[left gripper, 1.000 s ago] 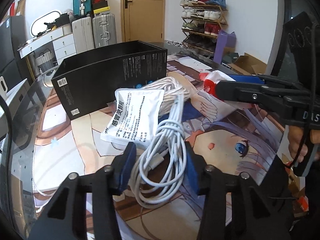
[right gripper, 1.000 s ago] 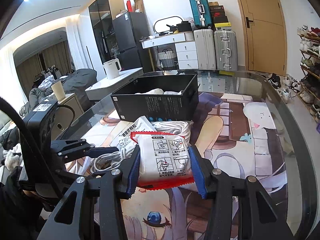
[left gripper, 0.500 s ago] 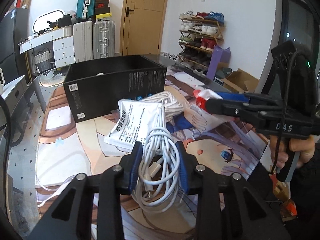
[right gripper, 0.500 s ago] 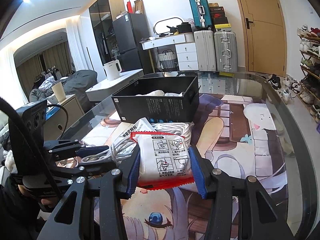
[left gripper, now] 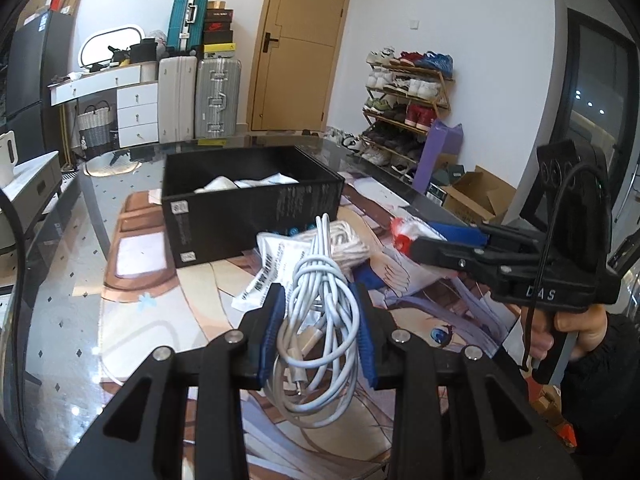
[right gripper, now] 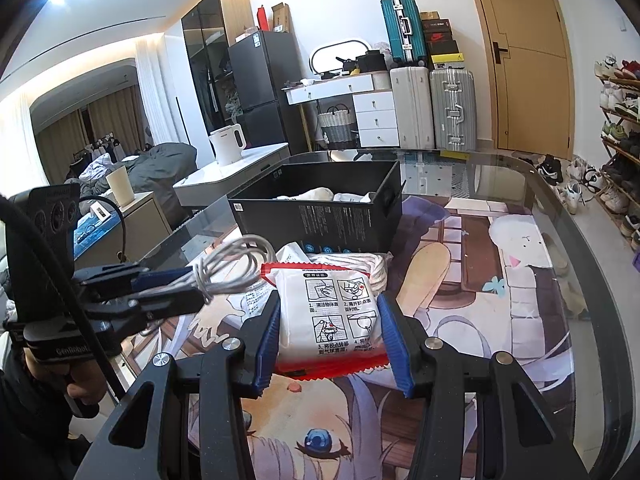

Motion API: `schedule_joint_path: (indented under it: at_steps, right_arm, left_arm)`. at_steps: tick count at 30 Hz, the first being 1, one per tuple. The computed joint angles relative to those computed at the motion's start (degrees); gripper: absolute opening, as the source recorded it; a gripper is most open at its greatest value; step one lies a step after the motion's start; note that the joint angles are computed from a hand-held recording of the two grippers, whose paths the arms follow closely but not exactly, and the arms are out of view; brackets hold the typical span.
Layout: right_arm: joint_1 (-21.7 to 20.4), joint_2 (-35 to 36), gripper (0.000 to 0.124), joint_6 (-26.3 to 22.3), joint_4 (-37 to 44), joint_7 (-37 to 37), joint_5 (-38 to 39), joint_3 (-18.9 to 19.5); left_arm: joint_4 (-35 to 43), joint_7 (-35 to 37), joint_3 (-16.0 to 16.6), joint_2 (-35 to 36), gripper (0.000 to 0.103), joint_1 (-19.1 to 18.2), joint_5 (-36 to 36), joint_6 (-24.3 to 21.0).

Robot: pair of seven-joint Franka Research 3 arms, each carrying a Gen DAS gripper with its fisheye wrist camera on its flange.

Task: Organize soft objects
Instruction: 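Carry the cable coil and red-edged packet over the black box and drop them in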

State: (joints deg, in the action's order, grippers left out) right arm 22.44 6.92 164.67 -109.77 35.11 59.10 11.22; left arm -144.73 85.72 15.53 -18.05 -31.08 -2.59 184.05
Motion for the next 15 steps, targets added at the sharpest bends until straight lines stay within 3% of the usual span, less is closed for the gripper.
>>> schedule_joint_path:
  at_steps: [2, 7, 15]
  right_arm:
    - [0.1, 0.0, 0.047, 0.2, 0.1, -0.2, 0.0, 0.1]
    - [0.4, 0.0, 0.047, 0.2, 0.3, 0.8, -1.1, 0.0]
    - [1.0, 1.0, 0.047, 3.3, 1.9, 5.6, -6.2, 0.1]
  left_arm:
    - [-0.1, -1.2, -2.5, -0.1, 0.032, 3.2, 0.6, 0.2]
    - [0.3, -3.7, -5.3, -0.5, 0.032, 7.8, 2.4, 0.5]
    - [2.0, -7.9, -8.2, 0.8, 0.032, 13.6, 5.6, 1.6]
